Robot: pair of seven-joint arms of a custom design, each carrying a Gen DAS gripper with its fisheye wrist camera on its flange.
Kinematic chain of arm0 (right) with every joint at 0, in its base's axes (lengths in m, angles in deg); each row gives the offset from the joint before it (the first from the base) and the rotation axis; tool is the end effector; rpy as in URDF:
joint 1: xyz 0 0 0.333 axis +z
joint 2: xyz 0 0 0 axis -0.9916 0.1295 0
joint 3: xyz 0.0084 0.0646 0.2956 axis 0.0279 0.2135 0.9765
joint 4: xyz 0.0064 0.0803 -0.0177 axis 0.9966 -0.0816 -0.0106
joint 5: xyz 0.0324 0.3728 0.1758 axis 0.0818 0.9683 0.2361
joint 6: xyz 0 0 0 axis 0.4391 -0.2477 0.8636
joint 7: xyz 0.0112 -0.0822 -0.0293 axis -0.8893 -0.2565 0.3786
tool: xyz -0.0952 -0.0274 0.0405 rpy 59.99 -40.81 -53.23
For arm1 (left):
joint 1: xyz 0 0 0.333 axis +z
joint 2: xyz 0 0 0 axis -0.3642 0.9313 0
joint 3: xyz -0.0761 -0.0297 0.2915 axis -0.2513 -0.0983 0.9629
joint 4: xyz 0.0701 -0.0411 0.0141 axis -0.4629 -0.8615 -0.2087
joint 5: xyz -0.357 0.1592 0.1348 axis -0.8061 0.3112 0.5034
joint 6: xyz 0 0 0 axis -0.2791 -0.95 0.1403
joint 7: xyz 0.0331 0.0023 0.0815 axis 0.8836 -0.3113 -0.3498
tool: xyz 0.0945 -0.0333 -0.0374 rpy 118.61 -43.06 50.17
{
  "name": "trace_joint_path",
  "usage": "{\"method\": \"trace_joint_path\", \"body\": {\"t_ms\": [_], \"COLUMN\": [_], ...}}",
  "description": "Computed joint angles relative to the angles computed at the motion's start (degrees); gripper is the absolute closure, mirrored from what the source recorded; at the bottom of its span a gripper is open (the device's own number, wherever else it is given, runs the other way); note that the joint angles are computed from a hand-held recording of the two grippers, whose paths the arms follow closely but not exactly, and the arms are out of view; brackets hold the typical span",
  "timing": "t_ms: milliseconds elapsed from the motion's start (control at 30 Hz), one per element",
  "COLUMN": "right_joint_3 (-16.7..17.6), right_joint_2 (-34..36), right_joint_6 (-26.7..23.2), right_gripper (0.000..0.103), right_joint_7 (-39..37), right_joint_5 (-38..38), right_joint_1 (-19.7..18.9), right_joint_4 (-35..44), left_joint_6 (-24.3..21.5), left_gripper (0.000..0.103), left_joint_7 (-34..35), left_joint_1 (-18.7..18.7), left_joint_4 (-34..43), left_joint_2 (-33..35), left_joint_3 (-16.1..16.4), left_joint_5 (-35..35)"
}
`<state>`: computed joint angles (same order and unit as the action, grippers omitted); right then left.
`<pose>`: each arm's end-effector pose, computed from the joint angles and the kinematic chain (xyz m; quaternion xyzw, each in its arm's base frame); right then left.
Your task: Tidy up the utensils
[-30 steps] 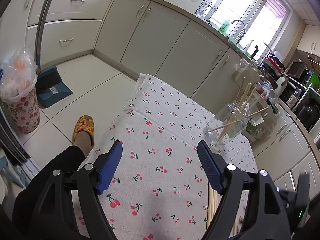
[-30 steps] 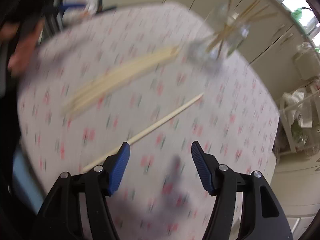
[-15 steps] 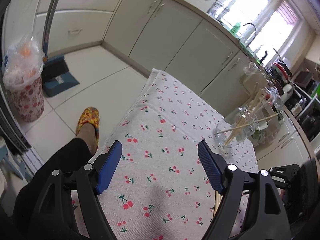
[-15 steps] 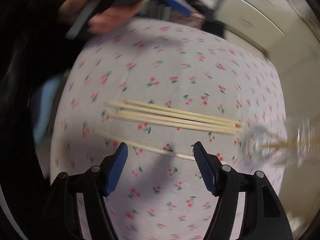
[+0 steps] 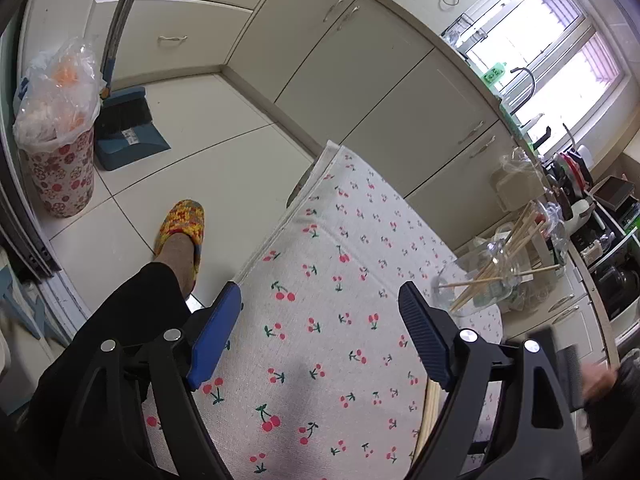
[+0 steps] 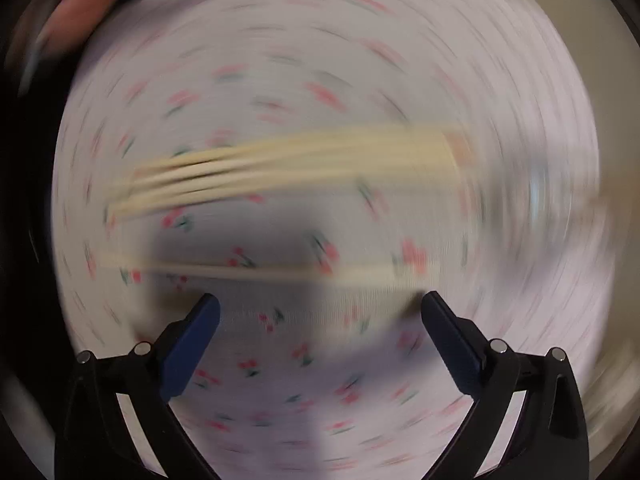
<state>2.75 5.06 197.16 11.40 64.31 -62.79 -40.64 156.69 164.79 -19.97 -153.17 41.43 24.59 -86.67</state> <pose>0.5811 0.2727 0.3434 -0.8954 0.4445 0.0248 0.0040 0.6518 -0.2093 0.3306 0.6356 -0.6390 0.4329 0.0190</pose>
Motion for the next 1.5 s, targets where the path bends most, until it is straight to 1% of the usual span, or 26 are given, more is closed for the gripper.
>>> {"method": "trace_joint_path", "body": {"t_ms": [67, 167, 200, 233, 267, 300, 333, 367, 433, 467, 533, 567, 600, 667, 700, 800, 967, 1167, 1200, 1233, 1300, 1367, 1400, 1433, 1467, 1500], "right_joint_3": [-0.89, -0.53, 0.14, 0.78, 1.91, 2.45, 2.91, 3.14, 3.26, 3.28, 3.37, 3.41, 3.02, 1.64, 0.80, -0.53, -1.83, -0.87, -0.54, -0.34, -0.51, 2.55, 2.58, 4.36, 4.13, 5.90], "right_joint_2": [-3.81, -9.85, -12.83, -15.71, -18.09, -18.65, -17.62, -15.38, -12.43, -10.86, -6.19, -4.96, -3.26, 0.15, 0.74, -1.21, -6.86, -18.53, -19.72, -20.65, -22.50, -22.52, -23.69, -22.86, -21.72, -19.92], "right_joint_6": [1.85, 5.10, 9.44, 16.00, 22.67, 26.14, 26.76, 24.18, 22.49, 20.73, 11.00, 9.42, 5.81, -1.42, -2.76, -1.68, -1.99, 2.31, 1.96, 1.37, 3.90, 6.91, 7.85, 9.31, 8.69, 7.16], "right_gripper": [0.006, 0.007, 0.007, 0.007, 0.007, 0.007, 0.007, 0.007, 0.009, 0.009, 0.009, 0.009, 0.009, 0.007, 0.006, 0.005, 0.005, 0.005, 0.006, 0.006, 0.006, 0.006, 0.006, 0.006, 0.006, 0.006], "right_joint_7": [6.95, 11.50, 10.27, 6.46, -1.36, -7.59, -11.84, -16.81, -27.13, -29.64, -35.68, -36.97, -36.76, -31.06, -25.78, -13.26, 16.56, 59.25, 63.89, 66.71, 66.54, 61.49, 57.78, 50.94, 47.66, 43.52], "right_joint_5": [0.30, -4.45, -9.66, -14.01, -18.93, -22.25, -25.96, -25.65, -20.03, -17.76, -10.25, -7.71, -4.89, -1.72, 0.03, 1.32, 1.47, 2.37, 3.40, 5.37, 6.88, -3.41, -6.93, -11.27, -15.15, -19.55], "right_joint_1": [0.14, 1.25, 2.27, 2.99, 3.70, 4.16, 4.49, 4.84, 4.63, 4.62, 3.93, 3.59, 3.03, 2.51, 2.17, 1.81, 1.84, 1.15, 0.87, 0.62, 1.31, 1.89, 3.81, 3.93, 5.56, 5.43], "right_joint_4": [-5.09, -12.34, -15.92, -20.03, -23.29, -24.55, -23.80, -21.06, -17.30, -15.10, -7.89, -6.09, -3.44, 2.06, 3.01, 0.48, -5.80, -19.56, -20.61, -21.30, -23.04, -21.91, -22.82, -21.91, -20.63, -18.75], "left_joint_6": [-0.15, -1.33, -1.70, -1.82, -2.03, -2.45, -2.89, -3.28, -3.61, -3.81, -4.33, -4.53, -4.70, -4.99, -5.26, -5.33, -6.47, -9.57, -10.18, -10.78, -12.08, -12.79, -13.27, -13.57, -13.84, -13.94], "left_gripper": [0.025, 0.024, 0.024, 0.024, 0.024, 0.024, 0.024, 0.024, 0.024, 0.024, 0.024, 0.024, 0.024, 0.023, 0.023, 0.023, 0.023, 0.020, 0.020, 0.020, 0.020, 0.020, 0.020, 0.020, 0.020, 0.020], "left_joint_7": [0.95, 1.22, 1.58, 1.95, 2.25, 2.19, 2.04, 1.93, 2.03, 2.10, 1.37, 0.68, 0.06, -1.25, -1.95, -2.16, -0.99, 3.95, 4.30, 4.44, 4.80, 5.74, 6.39, 6.79, 7.44, 8.11], "left_joint_1": [0.61, 0.71, 0.68, 0.48, 0.21, -0.10, -0.37, -0.61, -1.11, -1.33, -1.85, -2.03, -2.03, -1.90, -1.68, -1.00, -0.11, 0.06, -0.15, -0.39, -0.70, -1.03, -1.09, -1.31, -1.39, -1.52], "left_joint_4": [-0.13, -0.72, -1.13, -1.50, -1.96, -2.37, -2.64, -2.86, -3.22, -3.18, -2.73, -2.36, -1.93, -1.15, -0.76, -0.33, -0.72, -2.71, -2.97, -3.28, -3.91, -4.53, -4.95, -5.17, -5.53, -5.97], "left_joint_2": [-0.27, -0.90, -1.29, -1.65, -2.08, -2.48, -2.75, -3.03, -3.57, -3.65, -3.43, -3.14, -2.77, -2.00, -1.62, -1.05, -1.56, -4.63, -5.03, -5.42, -6.18, -6.92, -7.44, -7.77, -8.24, -8.80], "left_joint_3": [-0.52, -0.32, -0.28, -0.11, 0.09, 0.39, 0.73, 1.03, 1.55, 1.88, 2.82, 3.30, 3.64, 4.14, 4.23, 3.89, 2.86, 3.21, 3.65, 4.14, 5.04, 5.86, 6.23, 6.64, 7.04, 7.41], "left_joint_5": [-1.11, -2.05, -2.51, -2.85, -3.08, -3.19, -3.36, -3.61, -4.31, -4.52, -4.00, -3.53, -3.25, -2.52, -2.30, -2.26, -3.43, -8.67, -9.31, -9.81, -10.90, -12.11, -12.84, -13.29, -13.90, -14.54]}}
